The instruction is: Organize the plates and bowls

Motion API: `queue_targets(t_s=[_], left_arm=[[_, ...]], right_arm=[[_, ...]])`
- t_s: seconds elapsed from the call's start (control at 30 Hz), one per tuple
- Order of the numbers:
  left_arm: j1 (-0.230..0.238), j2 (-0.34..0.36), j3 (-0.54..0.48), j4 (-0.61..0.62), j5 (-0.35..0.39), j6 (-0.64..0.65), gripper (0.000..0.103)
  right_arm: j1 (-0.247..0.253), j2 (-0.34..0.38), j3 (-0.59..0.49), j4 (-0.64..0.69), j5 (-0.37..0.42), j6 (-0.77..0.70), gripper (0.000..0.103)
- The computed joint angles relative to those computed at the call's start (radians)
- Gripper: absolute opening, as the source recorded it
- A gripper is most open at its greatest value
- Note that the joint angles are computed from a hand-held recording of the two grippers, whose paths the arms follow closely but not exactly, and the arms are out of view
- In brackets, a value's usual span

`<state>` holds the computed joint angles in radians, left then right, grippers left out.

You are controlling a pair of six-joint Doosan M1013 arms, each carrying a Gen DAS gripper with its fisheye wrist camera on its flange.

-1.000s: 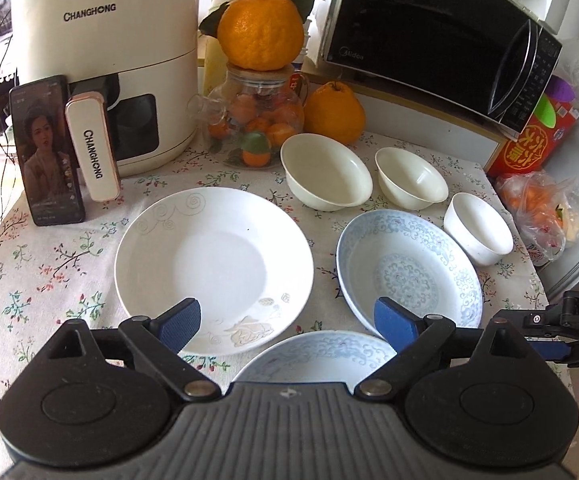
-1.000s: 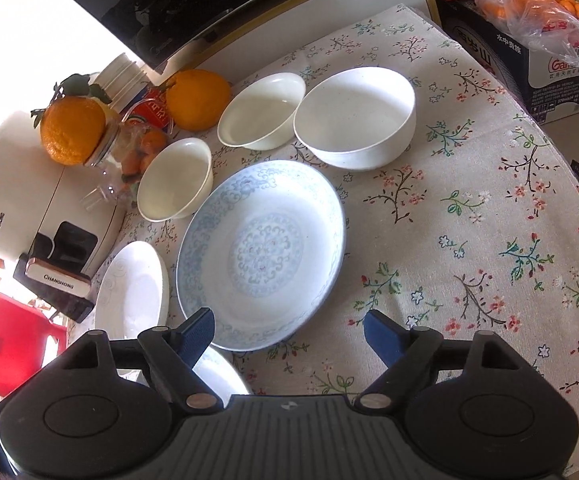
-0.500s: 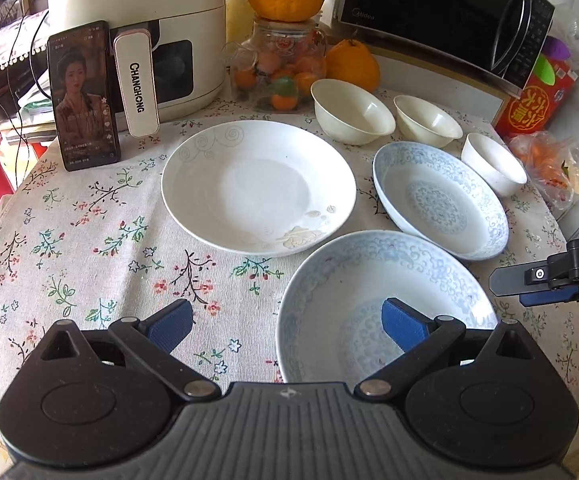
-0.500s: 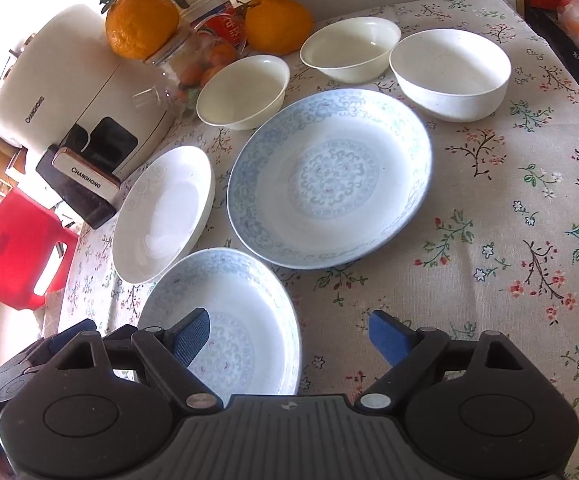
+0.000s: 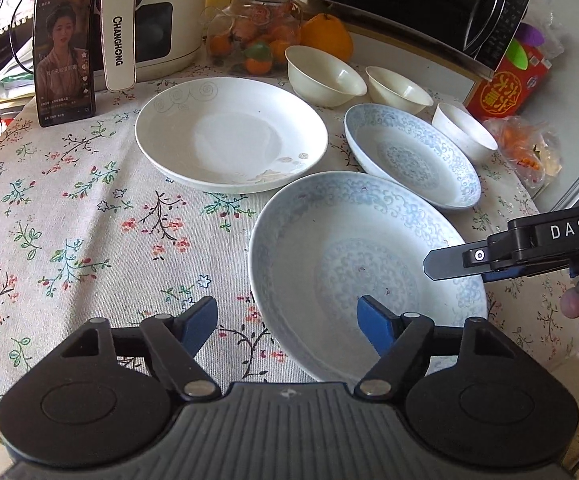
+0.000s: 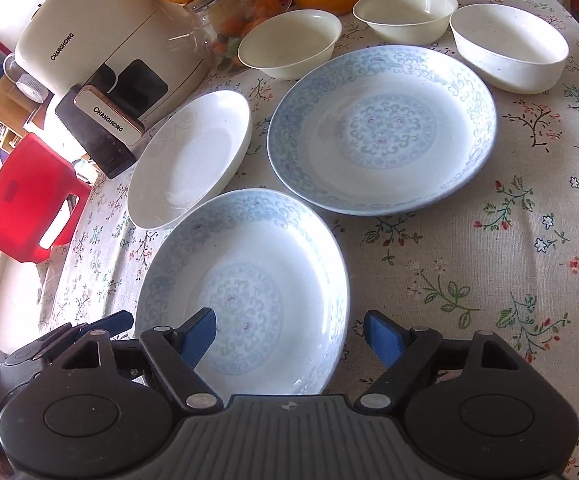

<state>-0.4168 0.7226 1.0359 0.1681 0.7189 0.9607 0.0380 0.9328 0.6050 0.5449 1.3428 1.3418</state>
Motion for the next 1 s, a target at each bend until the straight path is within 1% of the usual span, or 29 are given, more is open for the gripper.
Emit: queue_targets(t_s=[0.03, 0.1, 0.13, 0.17, 0.2, 0.23, 0.27, 0.3, 0.37, 0.47, 0.6, 0.77, 1.0], left_arm=[[0.002, 0.001, 0.001, -0.012, -0.004, 0.004, 0.066], [0.007, 0.0, 0.004, -0.039, -0.01, 0.012, 0.053], [0.008, -0.001, 0.006, -0.05, -0.016, 0.017, 0.05], [0.009, -0.001, 0.007, -0.056, -0.02, 0.021, 0.046], [0.01, -0.001, 0.009, -0.057, -0.023, 0.019, 0.041], [0.011, -0.001, 0.012, -0.066, -0.028, 0.023, 0.037], [0.012, -0.001, 0.013, -0.068, -0.031, 0.019, 0.031], [0.012, -0.001, 0.016, -0.063, -0.037, 0.013, 0.028], [0.01, -0.003, 0.021, -0.048, -0.043, 0.001, 0.027], [0.009, -0.008, 0.031, -0.029, -0.053, -0.019, 0.022], [0.006, -0.018, 0.047, 0.015, -0.079, -0.047, 0.018], [0.002, -0.032, 0.067, 0.075, -0.114, -0.098, 0.017], [-0.003, -0.043, 0.085, 0.127, -0.141, -0.159, 0.017]], right_arm=[[0.0, 0.001, 0.0, 0.0, 0.003, 0.002, 0.071], [0.0, 0.004, -0.002, 0.001, 0.008, 0.007, 0.064], [0.0, 0.007, -0.006, 0.003, 0.013, 0.009, 0.058], [0.0, 0.007, -0.007, 0.001, 0.015, 0.012, 0.054], [-0.001, 0.005, -0.001, -0.002, 0.009, 0.01, 0.053], [0.0, 0.002, 0.004, -0.007, 0.002, 0.008, 0.049], [0.0, -0.001, 0.01, -0.012, -0.006, 0.008, 0.045], [0.001, -0.005, 0.021, -0.015, -0.021, 0.007, 0.043], [-0.001, -0.009, 0.03, -0.017, -0.034, 0.009, 0.035], [-0.003, -0.014, 0.04, -0.015, -0.043, 0.007, 0.029], [-0.004, -0.023, 0.055, -0.012, -0.056, -0.01, 0.027], [-0.003, -0.031, 0.067, -0.003, -0.07, -0.033, 0.025], [-0.002, -0.039, 0.077, 0.01, -0.077, -0.049, 0.024]])
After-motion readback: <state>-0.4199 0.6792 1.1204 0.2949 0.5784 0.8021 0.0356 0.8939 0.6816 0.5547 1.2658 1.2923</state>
